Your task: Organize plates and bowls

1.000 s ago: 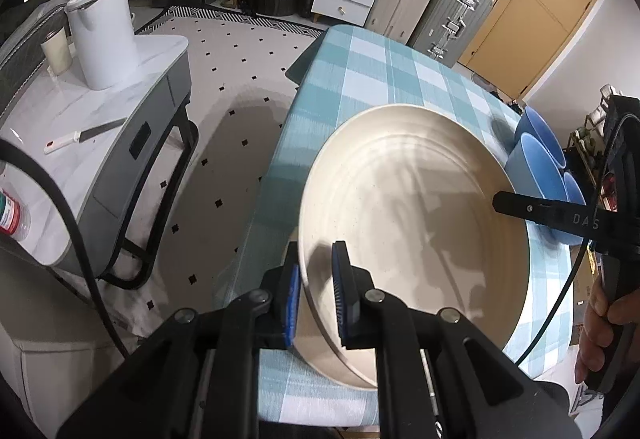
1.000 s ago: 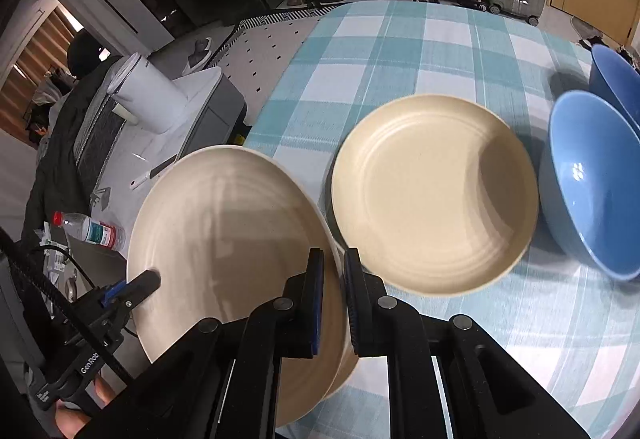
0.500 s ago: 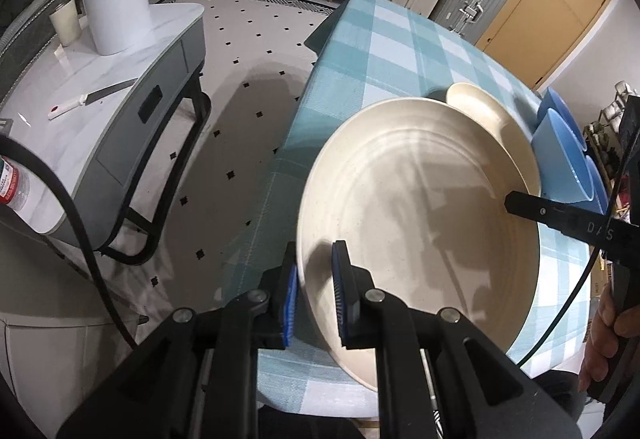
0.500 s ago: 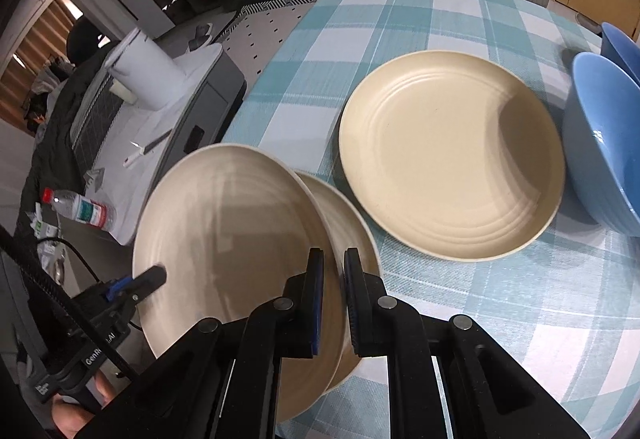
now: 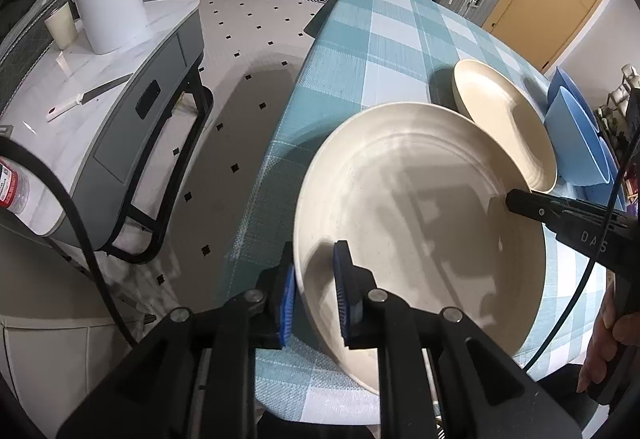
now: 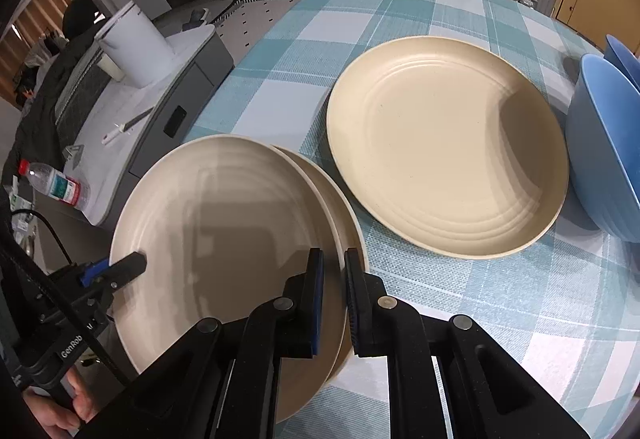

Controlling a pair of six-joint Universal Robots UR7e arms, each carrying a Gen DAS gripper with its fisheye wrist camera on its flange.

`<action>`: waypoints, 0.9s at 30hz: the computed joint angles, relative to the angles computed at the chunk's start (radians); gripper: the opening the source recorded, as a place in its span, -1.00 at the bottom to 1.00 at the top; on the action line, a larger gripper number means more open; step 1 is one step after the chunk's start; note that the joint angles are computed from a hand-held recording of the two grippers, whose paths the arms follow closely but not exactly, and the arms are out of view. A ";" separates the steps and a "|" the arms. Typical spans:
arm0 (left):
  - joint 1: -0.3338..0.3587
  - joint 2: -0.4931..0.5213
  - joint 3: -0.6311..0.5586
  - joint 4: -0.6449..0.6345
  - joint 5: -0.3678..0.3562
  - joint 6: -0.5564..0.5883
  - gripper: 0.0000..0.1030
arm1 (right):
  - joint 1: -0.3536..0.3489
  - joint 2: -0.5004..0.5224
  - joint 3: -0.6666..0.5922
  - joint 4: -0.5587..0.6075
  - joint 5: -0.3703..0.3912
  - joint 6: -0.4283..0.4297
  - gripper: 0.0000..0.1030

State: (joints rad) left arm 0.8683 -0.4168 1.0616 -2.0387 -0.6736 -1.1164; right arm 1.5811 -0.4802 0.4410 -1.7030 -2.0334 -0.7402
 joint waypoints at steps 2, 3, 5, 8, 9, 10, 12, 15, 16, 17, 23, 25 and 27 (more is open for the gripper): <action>0.000 0.003 -0.005 0.009 0.001 0.001 -0.73 | -0.001 -0.008 0.022 -0.023 -0.006 -0.017 -0.79; 0.000 0.004 -0.009 0.015 0.002 0.000 -0.73 | -0.002 -0.012 0.033 -0.033 -0.007 -0.024 -0.79; 0.000 0.008 -0.015 0.022 0.004 0.000 -0.73 | -0.003 -0.020 0.053 -0.055 -0.008 -0.038 -0.79; 0.000 0.015 -0.027 0.045 0.011 -0.005 -0.71 | -0.004 -0.030 0.078 -0.083 -0.009 -0.054 -0.79; 0.000 0.018 -0.032 0.050 0.013 -0.007 -0.71 | -0.004 -0.034 0.090 -0.095 -0.011 -0.062 -0.79; 0.000 0.019 -0.035 0.052 0.014 -0.008 -0.71 | -0.003 -0.039 0.101 -0.107 -0.013 -0.069 -0.79; -0.001 0.021 -0.035 0.053 0.021 -0.012 -0.71 | -0.002 -0.049 0.128 -0.136 -0.017 -0.090 -0.79; -0.004 0.030 -0.050 0.087 0.038 -0.028 -0.69 | 0.000 -0.081 0.206 -0.221 -0.018 -0.142 -0.78; -0.007 0.037 -0.063 0.115 0.048 -0.038 -0.68 | 0.001 -0.092 0.233 -0.249 -0.019 -0.155 -0.77; -0.009 0.043 -0.078 0.146 0.056 -0.047 -0.67 | 0.001 -0.097 0.246 -0.263 -0.021 -0.160 -0.77; -0.012 0.053 -0.103 0.209 0.069 -0.069 -0.64 | 0.001 -0.122 0.302 -0.326 -0.017 -0.190 -0.76; -0.012 0.052 -0.101 0.206 0.069 -0.074 -0.64 | 0.004 -0.140 0.346 -0.379 -0.018 -0.231 -0.76; -0.012 0.056 -0.109 0.223 0.073 -0.083 -0.63 | 0.006 -0.155 0.380 -0.417 -0.017 -0.263 -0.76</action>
